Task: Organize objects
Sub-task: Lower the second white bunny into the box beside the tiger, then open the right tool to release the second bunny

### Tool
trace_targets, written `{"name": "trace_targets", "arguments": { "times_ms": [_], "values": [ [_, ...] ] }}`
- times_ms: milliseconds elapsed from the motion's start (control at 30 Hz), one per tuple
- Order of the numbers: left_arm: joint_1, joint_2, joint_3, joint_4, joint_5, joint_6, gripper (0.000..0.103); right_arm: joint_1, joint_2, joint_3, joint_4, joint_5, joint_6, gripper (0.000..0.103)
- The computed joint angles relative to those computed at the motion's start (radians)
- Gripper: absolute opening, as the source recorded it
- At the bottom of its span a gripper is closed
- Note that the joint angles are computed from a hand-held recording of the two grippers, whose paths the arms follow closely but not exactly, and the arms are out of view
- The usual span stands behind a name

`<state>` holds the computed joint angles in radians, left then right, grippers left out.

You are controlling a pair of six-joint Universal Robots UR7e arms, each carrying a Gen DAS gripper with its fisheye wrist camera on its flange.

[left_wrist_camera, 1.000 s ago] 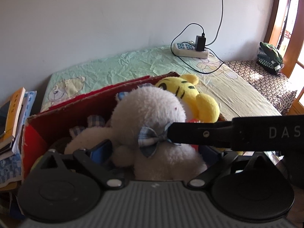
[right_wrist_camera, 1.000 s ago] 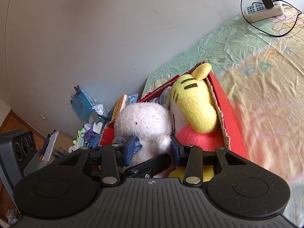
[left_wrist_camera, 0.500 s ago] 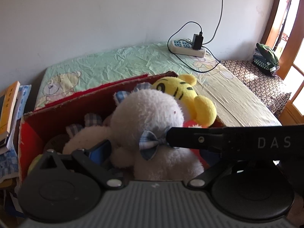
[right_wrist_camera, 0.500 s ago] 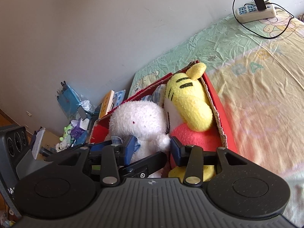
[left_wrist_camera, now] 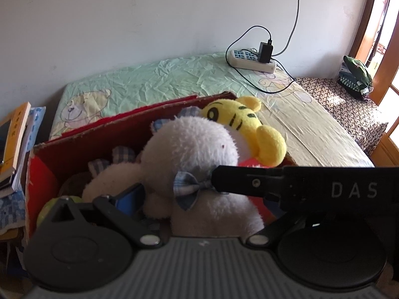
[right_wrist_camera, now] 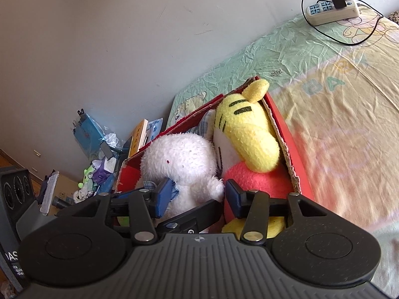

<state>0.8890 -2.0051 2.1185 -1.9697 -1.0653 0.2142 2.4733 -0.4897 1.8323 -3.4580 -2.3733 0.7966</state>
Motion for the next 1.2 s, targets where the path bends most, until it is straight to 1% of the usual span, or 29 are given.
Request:
{"name": "trace_targets", "arguments": {
  "times_ms": [167, 333, 367, 400, 533, 600, 667, 733, 833, 1067, 1133, 1200],
  "values": [
    [-0.013, -0.002, 0.004, 0.016, 0.026, -0.05, 0.101, -0.008, -0.009, 0.014, -0.016, 0.032, -0.025, 0.046],
    [-0.032, -0.004, 0.003, 0.06, 0.072, -0.134, 0.101, -0.019, -0.024, 0.029, -0.018, 0.076, -0.058, 0.047],
    [-0.037, -0.005, 0.002, 0.07, 0.083, -0.154, 0.101, -0.019, -0.024, 0.029, -0.018, 0.076, -0.058, 0.047],
    [-0.041, -0.006, 0.002, 0.076, 0.093, -0.172, 0.101, -0.026, -0.033, 0.038, -0.02, 0.099, -0.068, 0.047],
    [-0.075, -0.022, 0.017, 0.101, 0.148, -0.254, 0.102, -0.038, -0.056, 0.059, -0.014, 0.148, -0.068, 0.047],
    [-0.095, -0.031, 0.025, 0.126, 0.176, -0.301, 0.102, -0.04, -0.061, 0.063, -0.008, 0.158, -0.072, 0.046],
    [-0.105, -0.034, 0.024, 0.154, 0.188, -0.349, 0.103, -0.045, -0.077, 0.073, 0.012, 0.184, -0.091, 0.046],
    [-0.112, -0.036, 0.022, 0.18, 0.197, -0.394, 0.103, -0.048, -0.081, 0.078, 0.009, 0.194, -0.097, 0.046],
    [-0.127, -0.04, 0.02, 0.219, 0.217, -0.468, 0.103, -0.058, -0.097, 0.097, 0.0, 0.234, -0.117, 0.046],
    [-0.188, -0.065, 0.04, 0.319, 0.285, -0.612, 0.103, -0.059, -0.115, 0.11, 0.023, 0.252, -0.146, 0.046],
    [-0.198, -0.067, 0.046, 0.346, 0.297, -0.645, 0.103, -0.06, -0.121, 0.117, 0.034, 0.241, -0.136, 0.047],
    [-0.202, -0.063, 0.046, 0.376, 0.3, -0.678, 0.103, -0.065, -0.128, 0.134, 0.019, 0.244, -0.119, 0.046]
  ]
}}
